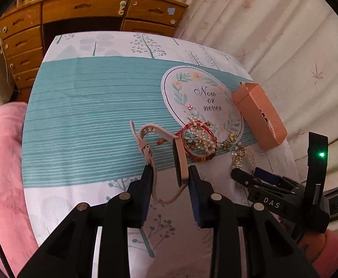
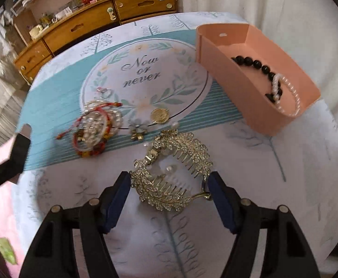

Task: Organize jewelry
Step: 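Grasp the beige watch strap with the left tool while the right tool grasps the gold hair comb, then carry the watch and gold comb into the pink box and release both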

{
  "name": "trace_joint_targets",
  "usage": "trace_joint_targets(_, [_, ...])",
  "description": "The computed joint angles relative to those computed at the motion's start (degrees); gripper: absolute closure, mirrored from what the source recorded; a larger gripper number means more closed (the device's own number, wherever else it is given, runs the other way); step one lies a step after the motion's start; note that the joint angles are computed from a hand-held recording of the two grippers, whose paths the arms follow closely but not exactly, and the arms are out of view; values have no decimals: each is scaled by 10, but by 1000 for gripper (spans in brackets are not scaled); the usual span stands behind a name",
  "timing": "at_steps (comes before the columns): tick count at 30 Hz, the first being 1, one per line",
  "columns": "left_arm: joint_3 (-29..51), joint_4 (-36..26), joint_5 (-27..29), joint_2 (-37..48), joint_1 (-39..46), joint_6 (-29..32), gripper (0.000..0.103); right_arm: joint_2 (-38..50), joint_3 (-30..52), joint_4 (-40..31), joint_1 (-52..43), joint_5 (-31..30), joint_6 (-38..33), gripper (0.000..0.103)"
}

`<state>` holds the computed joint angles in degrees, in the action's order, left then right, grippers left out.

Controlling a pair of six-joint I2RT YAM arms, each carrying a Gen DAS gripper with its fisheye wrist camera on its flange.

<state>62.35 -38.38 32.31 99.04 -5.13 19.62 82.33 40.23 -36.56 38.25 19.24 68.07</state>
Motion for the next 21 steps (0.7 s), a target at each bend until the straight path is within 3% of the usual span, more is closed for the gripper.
trace_joint_targets(7, [-23, -8, 9, -19, -17, -22, 75, -95, -63, 76, -9, -36, 69, 34])
trace_joint_targets(12, [-51, -2, 4, -45, -59, -57, 75, -177, -85, 58, -11, -33, 78, 34])
trace_joint_targets(16, [-72, 21, -15, -78, -119, -116, 75, -272, -100, 27, -49, -45, 27, 34])
trace_joint_targets(21, [-72, 60, -34, -100, -213, -225, 74, -380, -87, -54, -144, -83, -106, 34])
